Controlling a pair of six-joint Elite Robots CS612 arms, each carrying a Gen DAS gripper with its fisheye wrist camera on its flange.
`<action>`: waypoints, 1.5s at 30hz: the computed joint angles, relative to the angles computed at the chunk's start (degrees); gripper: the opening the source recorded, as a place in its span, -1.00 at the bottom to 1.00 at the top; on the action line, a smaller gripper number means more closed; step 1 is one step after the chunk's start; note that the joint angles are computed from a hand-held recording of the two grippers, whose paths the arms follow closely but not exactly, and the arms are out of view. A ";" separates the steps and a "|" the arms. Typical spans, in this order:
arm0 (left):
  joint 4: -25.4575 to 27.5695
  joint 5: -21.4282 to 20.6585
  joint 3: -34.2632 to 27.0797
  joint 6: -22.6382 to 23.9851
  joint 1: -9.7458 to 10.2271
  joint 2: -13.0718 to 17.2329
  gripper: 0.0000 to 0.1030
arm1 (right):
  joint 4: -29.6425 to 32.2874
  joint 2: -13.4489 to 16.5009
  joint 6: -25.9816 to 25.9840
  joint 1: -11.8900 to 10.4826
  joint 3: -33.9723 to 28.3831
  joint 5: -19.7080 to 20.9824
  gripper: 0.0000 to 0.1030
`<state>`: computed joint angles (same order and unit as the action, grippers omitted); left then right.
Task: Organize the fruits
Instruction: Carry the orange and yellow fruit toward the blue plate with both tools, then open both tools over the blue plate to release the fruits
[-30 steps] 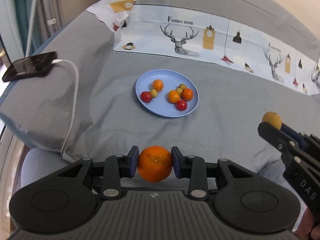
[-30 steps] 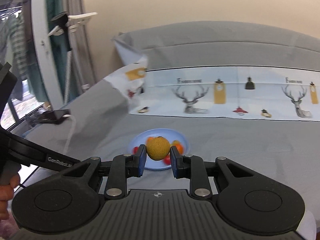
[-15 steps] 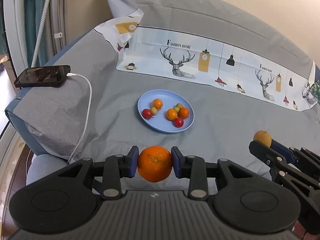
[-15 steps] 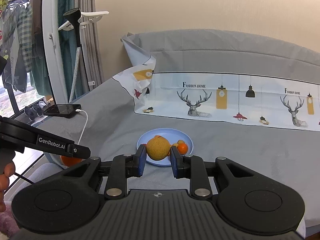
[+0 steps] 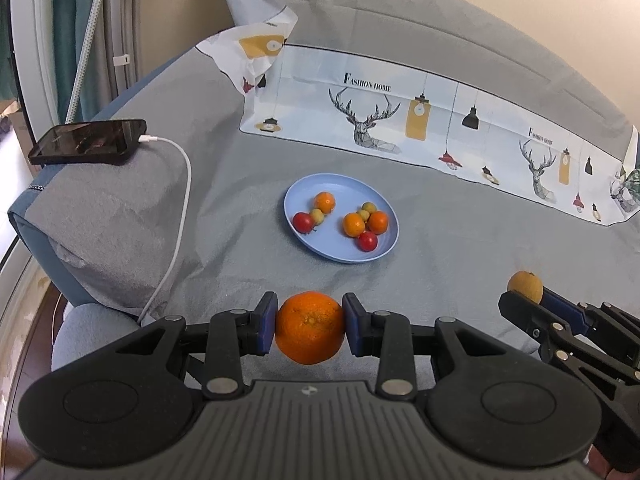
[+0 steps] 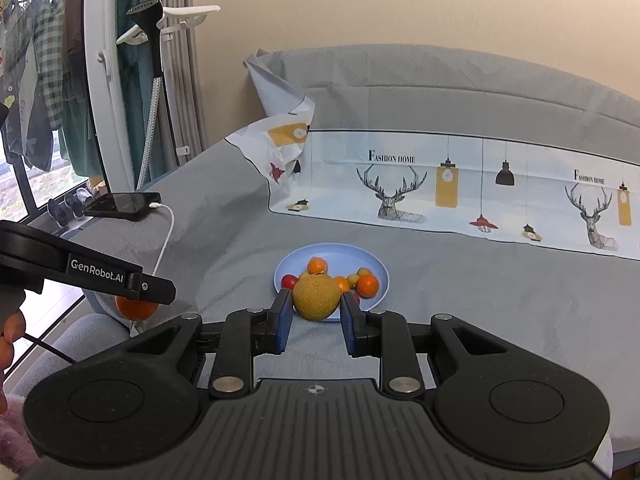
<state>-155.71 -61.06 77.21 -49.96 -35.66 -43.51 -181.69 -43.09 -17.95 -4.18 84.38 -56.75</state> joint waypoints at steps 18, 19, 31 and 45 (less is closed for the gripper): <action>6.05 -3.04 -8.08 0.93 2.83 4.54 -0.24 | 4.56 4.32 -1.13 1.55 -6.62 -4.20 -0.47; 6.59 -2.79 -9.15 1.29 3.03 5.12 -0.24 | 5.12 4.75 -1.22 1.67 -7.35 -4.38 -0.47; 15.99 -5.78 -27.92 5.09 6.59 15.77 -0.24 | 14.62 12.44 -1.09 3.46 -20.28 -6.45 -0.47; 34.27 -10.75 -60.85 7.01 10.37 34.29 -0.24 | 29.16 27.02 -2.02 6.29 -45.77 -8.78 -0.47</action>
<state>-121.45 -71.81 16.36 -42.96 -25.29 -9.22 -152.53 -16.06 -19.96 2.11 38.61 -65.53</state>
